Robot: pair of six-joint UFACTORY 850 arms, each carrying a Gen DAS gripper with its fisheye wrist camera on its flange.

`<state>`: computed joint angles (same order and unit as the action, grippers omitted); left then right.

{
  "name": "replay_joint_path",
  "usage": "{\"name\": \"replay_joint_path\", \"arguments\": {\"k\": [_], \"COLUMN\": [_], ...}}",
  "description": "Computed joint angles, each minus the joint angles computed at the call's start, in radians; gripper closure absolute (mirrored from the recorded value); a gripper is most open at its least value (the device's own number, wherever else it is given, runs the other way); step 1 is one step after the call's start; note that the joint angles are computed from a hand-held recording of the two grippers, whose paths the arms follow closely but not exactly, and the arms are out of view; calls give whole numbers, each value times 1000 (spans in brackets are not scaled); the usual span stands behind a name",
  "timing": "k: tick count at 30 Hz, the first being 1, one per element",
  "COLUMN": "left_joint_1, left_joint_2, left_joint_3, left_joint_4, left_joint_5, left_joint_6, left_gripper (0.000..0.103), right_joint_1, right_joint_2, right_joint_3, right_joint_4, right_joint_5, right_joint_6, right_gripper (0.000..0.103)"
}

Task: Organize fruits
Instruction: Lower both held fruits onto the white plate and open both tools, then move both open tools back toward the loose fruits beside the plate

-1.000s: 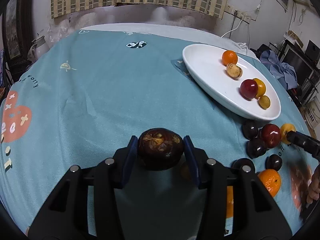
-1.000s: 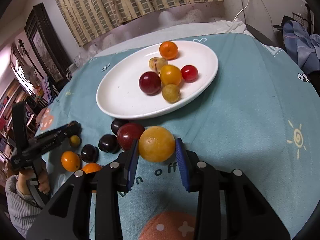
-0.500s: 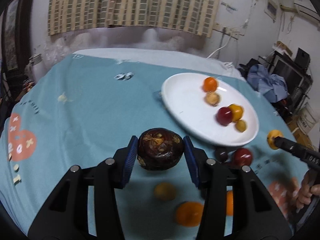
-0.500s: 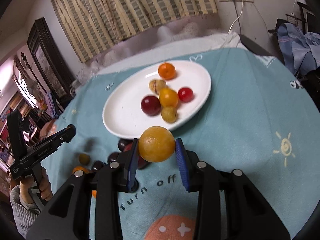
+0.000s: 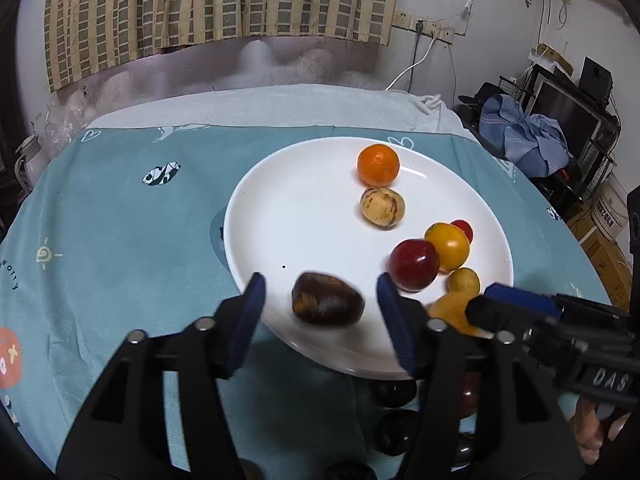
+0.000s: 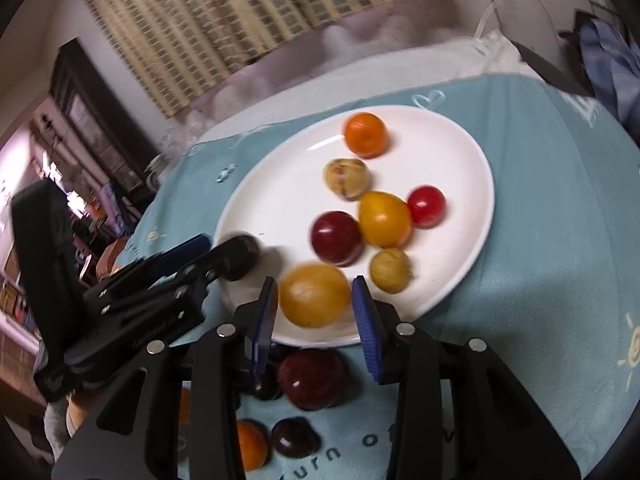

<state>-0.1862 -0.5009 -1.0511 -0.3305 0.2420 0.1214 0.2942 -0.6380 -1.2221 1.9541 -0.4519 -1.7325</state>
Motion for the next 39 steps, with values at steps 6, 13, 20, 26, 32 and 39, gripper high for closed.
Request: {"name": "replay_joint_path", "arguments": {"k": [6,13,20,26,32,39], "left_joint_1": [9,17,-38,-26,-32,-44], "left_joint_2": [67,172,228,215,202,184], "left_joint_3": [81,249,372,356,343,326], "left_joint_4": [11,-44,-157,-52,26,26], "left_joint_5": [57,138,235,186,158,136], "left_joint_6": [-13,19,184,111,59,74], "left_gripper": [36,24,23,23,23,23], "right_joint_1": [-27,-26,-18,-27,-20,-10], "right_joint_2": [62,146,171,164,163,145], "right_joint_3": [89,222,269,259,254,235], "right_joint_4": [192,286,318,295,291,215], "right_joint_5": [-47,-87,-74,-50,-39,-20], "right_joint_6": [-159,-288,-336,-296,-301,-255], "right_gripper": [43,41,39,39,39,39]}}
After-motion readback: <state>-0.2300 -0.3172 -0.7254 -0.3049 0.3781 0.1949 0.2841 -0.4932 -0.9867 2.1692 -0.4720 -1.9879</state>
